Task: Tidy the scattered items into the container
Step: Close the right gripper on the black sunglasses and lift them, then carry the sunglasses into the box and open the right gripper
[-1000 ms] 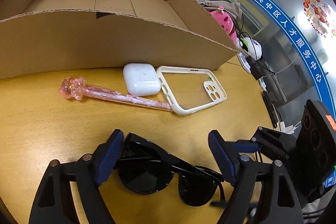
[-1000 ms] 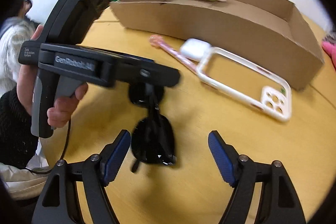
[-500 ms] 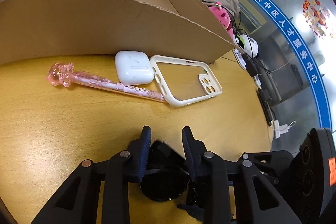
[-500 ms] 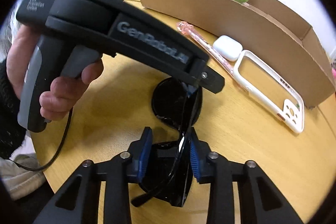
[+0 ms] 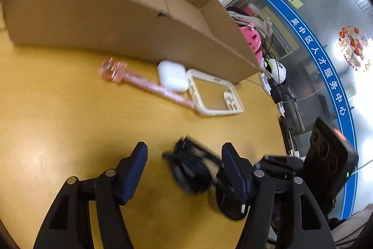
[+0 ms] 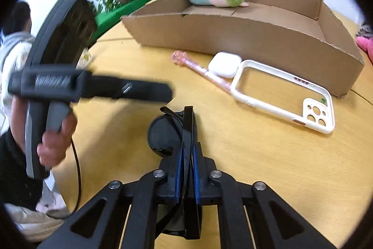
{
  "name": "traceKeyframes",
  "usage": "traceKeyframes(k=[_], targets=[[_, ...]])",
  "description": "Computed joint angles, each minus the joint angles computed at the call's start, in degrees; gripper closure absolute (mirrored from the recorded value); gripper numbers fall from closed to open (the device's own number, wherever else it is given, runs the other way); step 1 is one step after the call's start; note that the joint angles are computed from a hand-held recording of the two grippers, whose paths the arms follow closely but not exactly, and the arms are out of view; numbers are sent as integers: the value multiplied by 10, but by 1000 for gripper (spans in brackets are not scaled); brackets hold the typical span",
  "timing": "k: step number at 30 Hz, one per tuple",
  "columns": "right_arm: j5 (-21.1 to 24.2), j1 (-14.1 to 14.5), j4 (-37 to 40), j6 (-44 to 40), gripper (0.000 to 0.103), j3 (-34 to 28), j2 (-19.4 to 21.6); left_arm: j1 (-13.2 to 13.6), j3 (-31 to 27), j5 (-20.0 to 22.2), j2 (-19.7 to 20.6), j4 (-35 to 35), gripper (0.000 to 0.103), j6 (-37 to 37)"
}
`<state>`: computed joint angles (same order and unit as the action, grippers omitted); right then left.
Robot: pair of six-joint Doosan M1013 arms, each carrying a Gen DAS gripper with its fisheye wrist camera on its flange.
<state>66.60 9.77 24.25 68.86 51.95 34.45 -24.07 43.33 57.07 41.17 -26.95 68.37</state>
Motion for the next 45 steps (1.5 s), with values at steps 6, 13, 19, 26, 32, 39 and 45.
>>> traceKeyframes(k=[6, 13, 19, 26, 32, 39, 45], targets=[[14, 9, -7, -1, 91, 18, -12, 1, 27, 1, -6, -77, 38, 22], [20, 9, -20, -10, 89, 23, -14, -9, -5, 46, 14, -61, 90, -29], [10, -6, 22, 6, 93, 27, -13, -6, 7, 33, 12, -91, 95, -24], [0, -12, 49, 11, 93, 38, -17, 1, 26, 1, 3, -135, 95, 11], [7, -19, 76, 14, 94, 40, -15, 2, 29, -4, 9, -153, 91, 10], [4, -22, 79, 4, 94, 46, -19, -4, 13, -5, 13, -130, 97, 14], [-15, -19, 84, -5, 95, 33, -25, -9, -49, 9, 17, -62, 99, 26]])
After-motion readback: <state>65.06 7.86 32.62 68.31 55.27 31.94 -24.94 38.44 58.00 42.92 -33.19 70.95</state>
